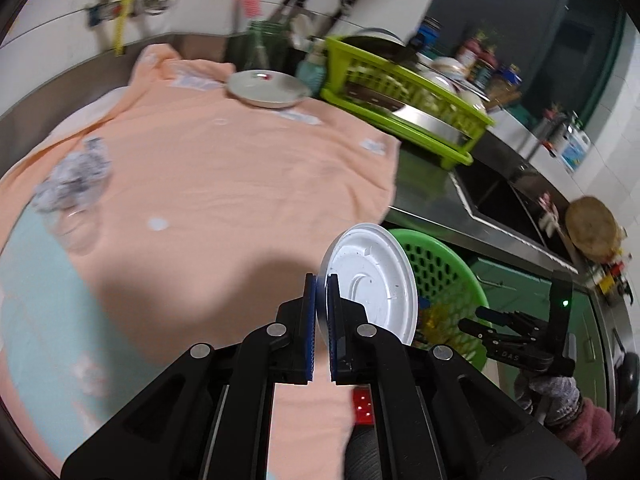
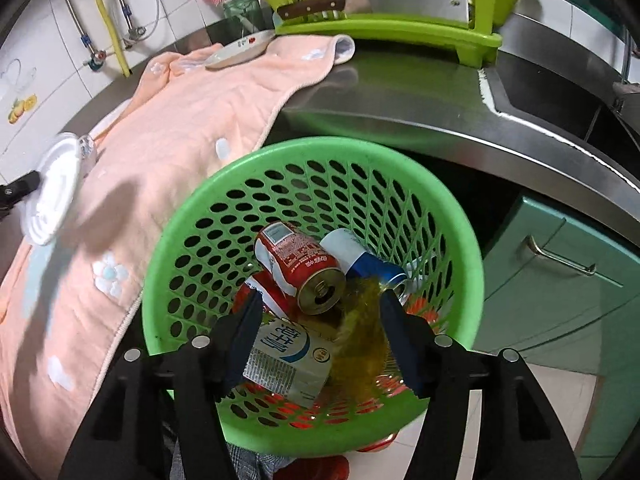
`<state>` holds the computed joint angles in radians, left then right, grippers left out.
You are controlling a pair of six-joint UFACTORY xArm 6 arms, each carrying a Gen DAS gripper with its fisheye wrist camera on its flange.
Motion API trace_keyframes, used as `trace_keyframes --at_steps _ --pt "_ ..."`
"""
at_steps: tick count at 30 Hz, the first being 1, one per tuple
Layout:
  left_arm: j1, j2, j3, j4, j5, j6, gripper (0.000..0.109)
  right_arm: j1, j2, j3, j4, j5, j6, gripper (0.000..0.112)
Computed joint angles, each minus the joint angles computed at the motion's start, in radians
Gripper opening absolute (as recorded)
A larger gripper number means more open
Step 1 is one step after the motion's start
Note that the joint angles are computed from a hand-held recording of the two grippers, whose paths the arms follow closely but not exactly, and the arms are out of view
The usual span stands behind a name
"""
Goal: Collect trash
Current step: 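Drop the wrapper into the basket with the right tool while the left tool drops the lid in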
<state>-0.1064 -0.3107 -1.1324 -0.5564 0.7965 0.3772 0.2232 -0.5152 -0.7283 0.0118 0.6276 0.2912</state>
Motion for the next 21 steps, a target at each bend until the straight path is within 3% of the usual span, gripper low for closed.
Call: trace_keyframes --at_steps 11,21 --pt "-0.195 0.134 -0.034 0.129 -0.062 -0.108 0.004 -0.02 -0.114 0.054 0.005 -0.006 -0.039 0.069" --pt "-0.252 0.249 -0.064 0.184 -0.053 -0.183 0.004 -0.053 -0.164 0.097 0.06 -0.013 -0.079 0.07"
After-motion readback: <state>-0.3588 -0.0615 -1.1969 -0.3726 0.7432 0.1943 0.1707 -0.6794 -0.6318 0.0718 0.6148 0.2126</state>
